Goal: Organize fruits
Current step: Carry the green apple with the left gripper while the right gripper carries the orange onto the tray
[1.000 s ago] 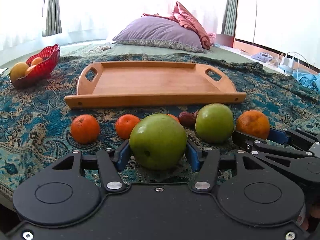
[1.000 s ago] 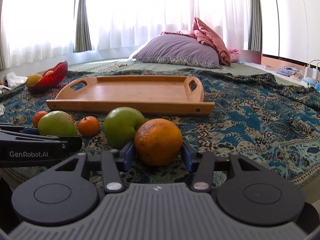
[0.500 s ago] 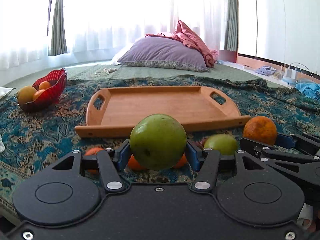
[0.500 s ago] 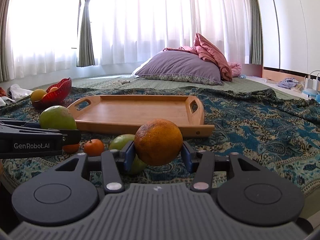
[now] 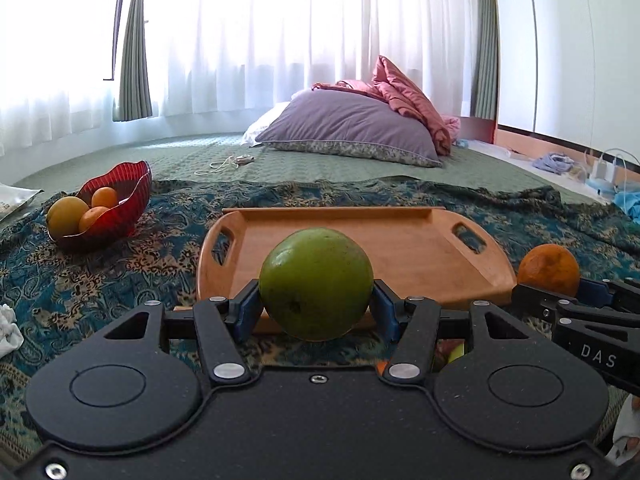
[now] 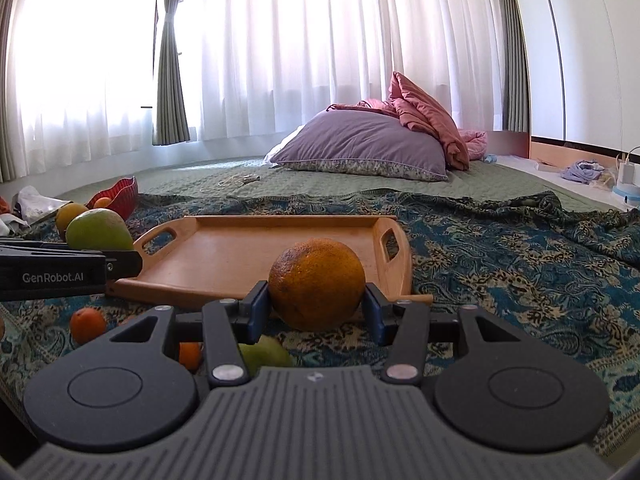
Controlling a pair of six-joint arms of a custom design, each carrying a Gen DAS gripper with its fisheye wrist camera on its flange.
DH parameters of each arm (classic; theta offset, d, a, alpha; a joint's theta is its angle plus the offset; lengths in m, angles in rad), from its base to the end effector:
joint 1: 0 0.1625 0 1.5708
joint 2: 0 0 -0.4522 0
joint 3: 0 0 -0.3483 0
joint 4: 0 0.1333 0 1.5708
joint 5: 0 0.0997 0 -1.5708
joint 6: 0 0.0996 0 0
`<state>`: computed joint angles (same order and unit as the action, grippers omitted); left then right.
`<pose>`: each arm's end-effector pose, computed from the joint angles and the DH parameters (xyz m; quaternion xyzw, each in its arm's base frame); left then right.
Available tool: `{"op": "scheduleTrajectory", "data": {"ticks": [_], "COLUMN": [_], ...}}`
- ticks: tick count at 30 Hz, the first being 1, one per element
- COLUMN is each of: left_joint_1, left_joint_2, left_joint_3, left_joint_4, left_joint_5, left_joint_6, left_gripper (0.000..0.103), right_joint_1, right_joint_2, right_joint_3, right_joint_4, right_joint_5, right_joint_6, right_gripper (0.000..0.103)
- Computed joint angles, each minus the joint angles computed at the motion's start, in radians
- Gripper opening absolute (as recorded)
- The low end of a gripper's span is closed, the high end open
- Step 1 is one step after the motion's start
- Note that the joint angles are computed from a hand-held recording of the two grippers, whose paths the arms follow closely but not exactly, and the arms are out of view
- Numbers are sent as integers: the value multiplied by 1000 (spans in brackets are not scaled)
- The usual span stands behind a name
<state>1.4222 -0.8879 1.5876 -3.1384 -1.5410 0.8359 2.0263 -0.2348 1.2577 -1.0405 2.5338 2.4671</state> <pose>0.0323 -0.7048 0.3007 0.4232 0.8025 -0.3913 0.1544 0.3454 -0.5879 -0.1283 0.0536 -0.7015 0.5929 0.3917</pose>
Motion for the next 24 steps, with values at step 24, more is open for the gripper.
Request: {"op": "scheduleTrajectory", "data": {"ticks": [24], "left_joint_1": [-16], "left_joint_2": [201], "left_joint_3": [-333], "left_joint_4": [190], "left_joint_5": [69], "left_joint_6": [-44], "left_gripper": [55], "right_joint_1": [-118], "right_joint_2": [30], "right_joint_3": [-362], "right_joint_4": [587], "right_joint_5": [-70], "right_joint_6": [301], "right_gripper": [53]}}
